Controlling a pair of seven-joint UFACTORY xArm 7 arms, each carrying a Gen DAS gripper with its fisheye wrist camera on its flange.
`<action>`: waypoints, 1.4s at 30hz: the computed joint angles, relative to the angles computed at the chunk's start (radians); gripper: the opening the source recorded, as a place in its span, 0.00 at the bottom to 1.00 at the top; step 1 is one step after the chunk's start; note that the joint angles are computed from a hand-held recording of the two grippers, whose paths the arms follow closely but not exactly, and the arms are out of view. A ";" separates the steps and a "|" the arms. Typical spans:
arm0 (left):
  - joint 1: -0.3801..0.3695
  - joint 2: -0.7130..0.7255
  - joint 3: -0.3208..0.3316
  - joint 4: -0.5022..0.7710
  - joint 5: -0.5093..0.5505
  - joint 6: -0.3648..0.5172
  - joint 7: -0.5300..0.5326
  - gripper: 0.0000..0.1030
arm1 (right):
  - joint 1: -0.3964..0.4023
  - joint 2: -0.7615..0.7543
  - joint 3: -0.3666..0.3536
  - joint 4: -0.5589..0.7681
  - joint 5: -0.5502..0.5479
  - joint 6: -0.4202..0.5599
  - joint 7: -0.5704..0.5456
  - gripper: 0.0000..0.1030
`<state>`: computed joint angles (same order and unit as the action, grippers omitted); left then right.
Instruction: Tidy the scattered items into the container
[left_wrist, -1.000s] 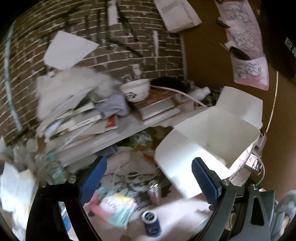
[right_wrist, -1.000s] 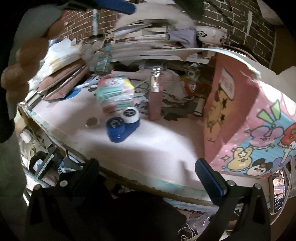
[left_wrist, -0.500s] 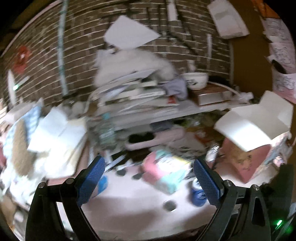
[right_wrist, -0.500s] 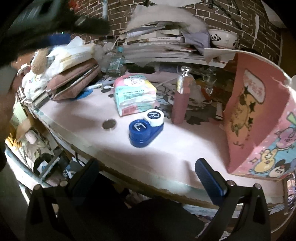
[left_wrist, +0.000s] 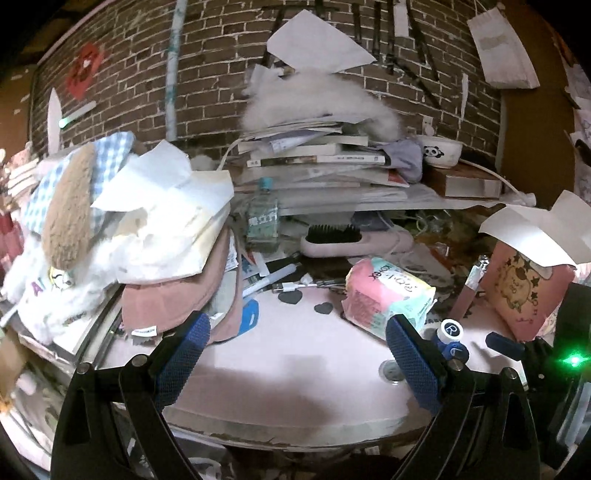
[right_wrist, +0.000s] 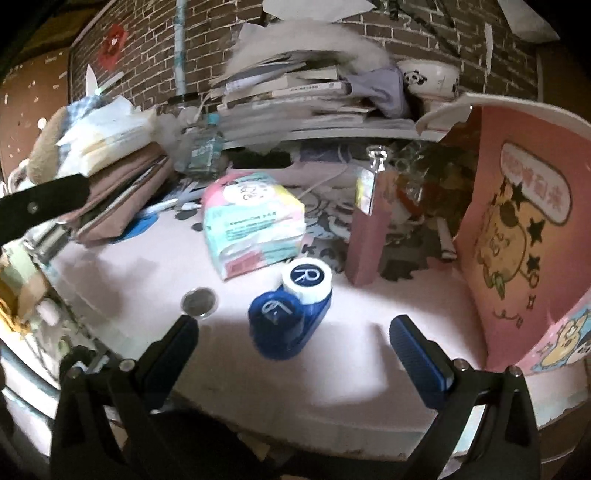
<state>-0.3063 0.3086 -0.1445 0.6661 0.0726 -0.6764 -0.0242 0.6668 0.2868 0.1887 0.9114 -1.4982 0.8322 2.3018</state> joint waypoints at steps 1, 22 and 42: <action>0.008 0.005 -0.002 0.003 0.013 -0.004 -0.008 0.93 | -0.002 0.007 0.000 0.006 0.008 0.000 -0.015 1.00; 0.052 0.026 -0.012 0.020 0.105 -0.009 -0.080 0.93 | -0.002 0.037 -0.014 0.015 -0.033 0.021 0.034 0.80; 0.051 0.072 -0.029 0.047 0.152 0.043 -0.107 0.93 | -0.004 0.009 0.004 -0.029 -0.077 0.047 0.048 0.29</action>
<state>-0.2548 0.3807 -0.1737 0.7133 0.2251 -0.6329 -0.1316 0.6623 0.2954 0.1928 0.8825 -1.5751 0.8793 2.3499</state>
